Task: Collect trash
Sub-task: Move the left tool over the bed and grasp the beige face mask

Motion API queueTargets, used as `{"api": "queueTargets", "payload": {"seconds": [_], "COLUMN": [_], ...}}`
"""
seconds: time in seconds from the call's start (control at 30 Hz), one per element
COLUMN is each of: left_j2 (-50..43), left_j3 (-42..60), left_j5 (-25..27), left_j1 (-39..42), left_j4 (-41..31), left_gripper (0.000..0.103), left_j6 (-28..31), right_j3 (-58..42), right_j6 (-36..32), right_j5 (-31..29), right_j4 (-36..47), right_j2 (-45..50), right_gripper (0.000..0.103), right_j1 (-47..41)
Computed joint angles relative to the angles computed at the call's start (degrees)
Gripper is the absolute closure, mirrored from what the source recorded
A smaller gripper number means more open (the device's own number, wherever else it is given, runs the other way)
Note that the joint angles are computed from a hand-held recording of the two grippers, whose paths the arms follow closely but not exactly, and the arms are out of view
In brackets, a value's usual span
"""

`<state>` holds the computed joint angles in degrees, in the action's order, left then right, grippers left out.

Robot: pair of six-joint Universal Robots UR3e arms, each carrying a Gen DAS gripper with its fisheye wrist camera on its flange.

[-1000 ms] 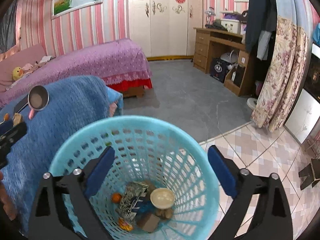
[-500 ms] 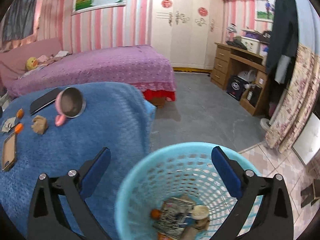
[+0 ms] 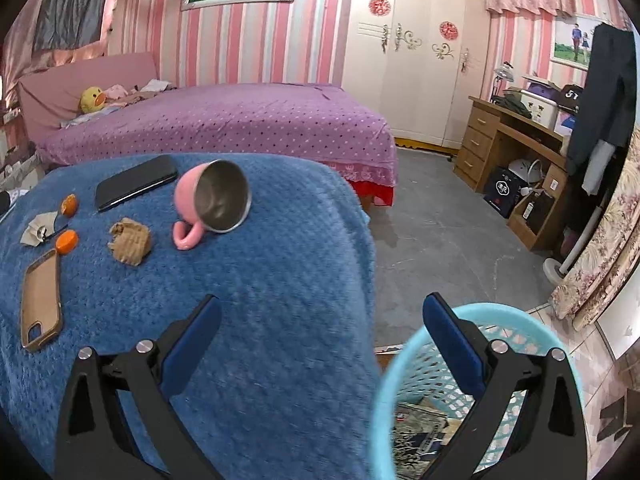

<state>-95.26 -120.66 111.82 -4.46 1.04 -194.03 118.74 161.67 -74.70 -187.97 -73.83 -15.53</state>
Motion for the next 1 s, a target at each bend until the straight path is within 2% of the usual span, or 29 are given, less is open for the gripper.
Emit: {"api": "queueTargets", "payload": {"seconds": [0.17, 0.3, 0.43, 0.73, 1.0], "left_j2": [4.33, 4.10, 4.46, 3.31, -0.26], "left_j3": [-5.90, -8.05, -10.39, -11.71, -10.52], "left_j5": [-9.15, -10.03, -15.22, -20.08, -25.58], "left_j1": [10.41, 14.64, 20.93, 29.37, 35.48], "left_j4": [-0.13, 0.70, 0.01, -1.35, -2.46], "left_gripper": [0.006, 0.006, 0.006, 0.006, 0.006], "left_j6": [1.76, 4.01, 5.54, 11.12, 11.53], "right_j3": [-3.87, -7.16, -9.93, -13.85, -15.33], "right_j6": [3.06, 3.57, 3.96, 3.60, 4.27], "right_j5": [-3.24, -6.11, -8.63, -10.52, -11.75], "right_j4": [0.98, 1.17, 2.22, 4.53, 5.90], "right_j2": [3.45, 6.93, 9.43, 12.13, 13.41], "right_gripper": [0.005, 0.005, 0.005, 0.005, 0.005], "right_j1": [5.47, 10.44, 14.02, 17.21, 18.46]}}
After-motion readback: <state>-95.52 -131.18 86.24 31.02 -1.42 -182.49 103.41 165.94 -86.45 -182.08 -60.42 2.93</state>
